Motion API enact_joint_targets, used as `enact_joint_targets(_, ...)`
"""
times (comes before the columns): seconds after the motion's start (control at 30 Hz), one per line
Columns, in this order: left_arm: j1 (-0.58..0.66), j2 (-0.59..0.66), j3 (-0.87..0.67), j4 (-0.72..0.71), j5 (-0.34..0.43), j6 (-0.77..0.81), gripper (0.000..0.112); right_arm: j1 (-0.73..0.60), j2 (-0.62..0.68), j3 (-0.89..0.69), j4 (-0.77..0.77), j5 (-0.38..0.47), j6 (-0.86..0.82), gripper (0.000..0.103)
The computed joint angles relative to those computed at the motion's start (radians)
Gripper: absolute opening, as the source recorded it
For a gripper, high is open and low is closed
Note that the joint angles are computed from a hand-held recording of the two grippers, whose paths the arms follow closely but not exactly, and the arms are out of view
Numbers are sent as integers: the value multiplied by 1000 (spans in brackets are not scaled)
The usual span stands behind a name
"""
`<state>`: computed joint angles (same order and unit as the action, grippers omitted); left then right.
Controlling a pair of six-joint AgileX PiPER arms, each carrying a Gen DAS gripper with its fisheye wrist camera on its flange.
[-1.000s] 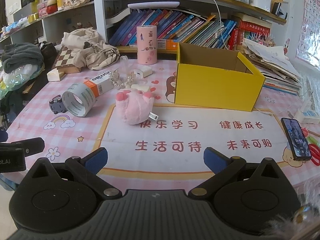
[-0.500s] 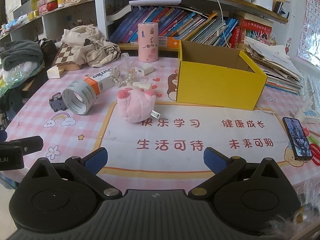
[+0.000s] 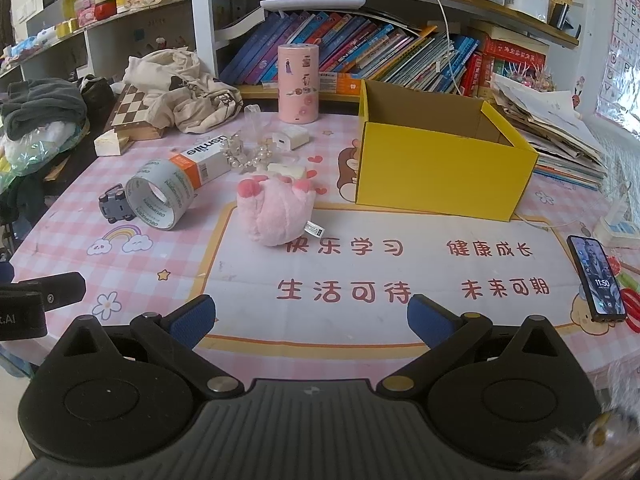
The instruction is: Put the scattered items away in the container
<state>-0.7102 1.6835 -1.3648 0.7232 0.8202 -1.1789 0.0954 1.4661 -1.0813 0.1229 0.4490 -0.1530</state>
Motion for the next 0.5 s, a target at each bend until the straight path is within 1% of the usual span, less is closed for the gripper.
enact_joint_targets(0.5,8,-2,6,-7,-10,5,103,12,2,-2,-30,3,36,103)
